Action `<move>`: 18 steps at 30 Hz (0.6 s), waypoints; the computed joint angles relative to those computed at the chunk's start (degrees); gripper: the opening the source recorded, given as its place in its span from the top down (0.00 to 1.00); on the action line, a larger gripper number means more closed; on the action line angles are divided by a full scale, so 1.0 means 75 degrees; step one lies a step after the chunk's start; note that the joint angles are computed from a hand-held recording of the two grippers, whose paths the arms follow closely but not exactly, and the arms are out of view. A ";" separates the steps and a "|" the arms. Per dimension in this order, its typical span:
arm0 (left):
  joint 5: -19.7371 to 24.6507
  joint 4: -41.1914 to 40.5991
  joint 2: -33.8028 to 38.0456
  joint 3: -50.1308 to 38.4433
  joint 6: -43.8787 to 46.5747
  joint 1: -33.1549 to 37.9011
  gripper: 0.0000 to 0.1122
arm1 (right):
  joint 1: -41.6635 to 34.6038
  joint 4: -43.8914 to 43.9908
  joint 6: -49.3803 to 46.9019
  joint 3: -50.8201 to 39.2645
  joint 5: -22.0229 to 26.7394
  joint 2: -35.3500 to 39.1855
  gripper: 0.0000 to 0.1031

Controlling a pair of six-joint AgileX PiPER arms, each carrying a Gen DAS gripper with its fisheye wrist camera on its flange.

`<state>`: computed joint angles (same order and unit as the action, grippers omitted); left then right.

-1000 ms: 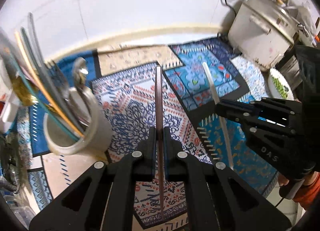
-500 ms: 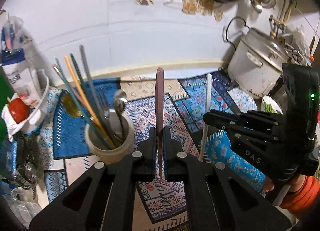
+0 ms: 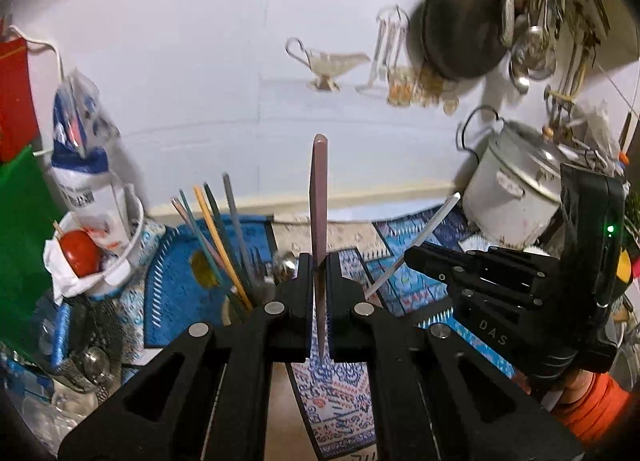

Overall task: Organize utensils
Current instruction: 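Lift the brown and white chopsticks and carry them toward the white cup, then insert the brown chopstick into the white cup with the left tool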

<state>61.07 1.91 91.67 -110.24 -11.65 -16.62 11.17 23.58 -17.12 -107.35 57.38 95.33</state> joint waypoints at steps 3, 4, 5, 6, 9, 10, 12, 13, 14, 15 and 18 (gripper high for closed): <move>0.0106 -0.0150 0.0097 -0.0436 0.0074 0.0247 0.96 | 0.0130 -0.0067 0.0098 -0.0590 0.0045 0.0205 0.94; 0.0144 -0.0204 0.0135 -0.0589 0.0116 0.0329 0.96 | 0.0178 -0.0092 0.0133 -0.0801 0.0074 0.0284 0.94; 0.0189 -0.0236 0.0173 -0.0746 0.0143 0.0393 0.96 | 0.0238 -0.0120 0.0178 -0.1073 0.0116 0.0393 0.94; 0.0251 -0.0259 0.0227 -0.0946 0.0180 0.0469 0.96 | 0.0291 -0.0145 0.0231 -0.1332 0.0164 0.0497 0.97; 0.0389 -0.0301 0.0398 -0.1499 0.0274 0.0695 0.96 | 0.0466 -0.0177 0.0381 -0.2216 0.0352 0.0875 0.98; 0.0417 -0.0327 0.0451 -0.1633 0.0296 0.0767 0.96 | 0.0537 -0.0201 0.0417 -0.2506 0.0400 0.1000 0.98; 0.0482 -0.0363 0.0592 -0.1909 0.0325 0.0906 0.96 | 0.0700 -0.0319 0.0487 -0.2951 0.0465 0.1198 0.98; 0.0481 -0.0357 0.0657 -0.1978 0.0331 0.0981 0.96 | 0.0770 -0.0374 0.0514 -0.3155 0.0523 0.1308 0.98; 0.0462 -0.0387 0.0699 -0.1983 0.0349 0.1047 0.96 | 0.0850 -0.0445 0.0550 -0.3367 0.0599 0.1438 0.98; 0.0416 -0.0421 0.0728 -0.1928 0.0346 0.1126 0.96 | 0.0913 -0.0482 0.0552 -0.3529 0.0687 0.1559 0.98; 0.0178 -0.0293 0.0772 -0.1567 0.0351 0.1258 0.96 | 0.1034 -0.0590 0.0515 -0.3723 0.0946 0.1820 0.98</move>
<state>62.41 -0.28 97.46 -121.99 -9.01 -7.18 18.92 19.15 -13.26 -135.27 64.48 108.98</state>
